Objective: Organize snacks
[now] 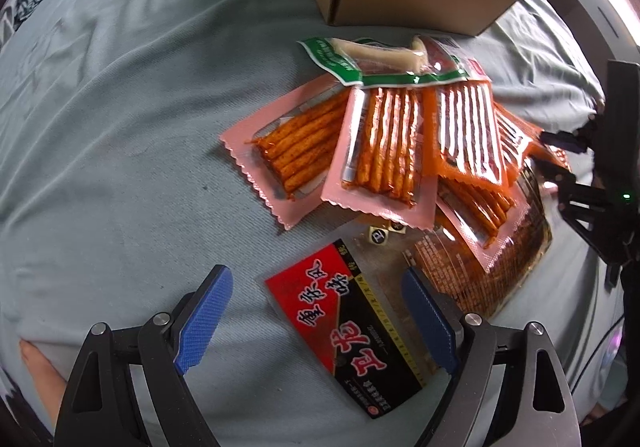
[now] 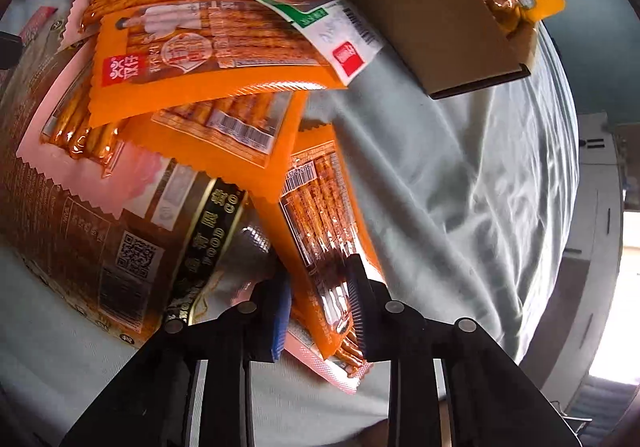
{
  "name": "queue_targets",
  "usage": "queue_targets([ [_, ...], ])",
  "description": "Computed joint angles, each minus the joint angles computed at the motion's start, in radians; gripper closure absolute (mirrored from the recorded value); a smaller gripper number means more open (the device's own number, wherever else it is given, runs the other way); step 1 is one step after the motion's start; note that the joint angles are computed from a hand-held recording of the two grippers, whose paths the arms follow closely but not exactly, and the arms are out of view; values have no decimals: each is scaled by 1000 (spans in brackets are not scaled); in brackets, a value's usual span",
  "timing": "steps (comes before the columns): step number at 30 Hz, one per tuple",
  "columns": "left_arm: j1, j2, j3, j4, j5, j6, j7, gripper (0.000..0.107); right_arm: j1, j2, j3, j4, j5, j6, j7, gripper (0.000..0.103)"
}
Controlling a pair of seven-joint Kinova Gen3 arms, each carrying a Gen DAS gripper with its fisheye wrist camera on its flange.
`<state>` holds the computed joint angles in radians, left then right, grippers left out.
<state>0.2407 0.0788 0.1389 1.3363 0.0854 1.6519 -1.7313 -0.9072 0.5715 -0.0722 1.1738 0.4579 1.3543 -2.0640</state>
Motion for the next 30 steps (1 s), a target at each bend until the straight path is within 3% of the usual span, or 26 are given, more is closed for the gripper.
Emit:
queue_targets([
  [5, -6, -6, -5, -2, -9, -16, 15, 20, 101, -115, -16, 83, -100, -113, -59, 99],
  [9, -8, -5, -6, -4, -16, -46, 23, 20, 236, -244, -44, 189, -231, -251, -67, 99],
  [14, 15, -4, 13, 14, -56, -108, -17, 20, 321, -352, -63, 301, -294, -349, -101, 99],
  [19, 60, 58, 34, -25, -44, -66, -26, 20, 330, -378, -83, 337, -279, -339, -117, 99],
  [30, 167, 188, 34, -133, -88, -112, 93, 18, 327, -342, -98, 334, -309, -343, -62, 99],
])
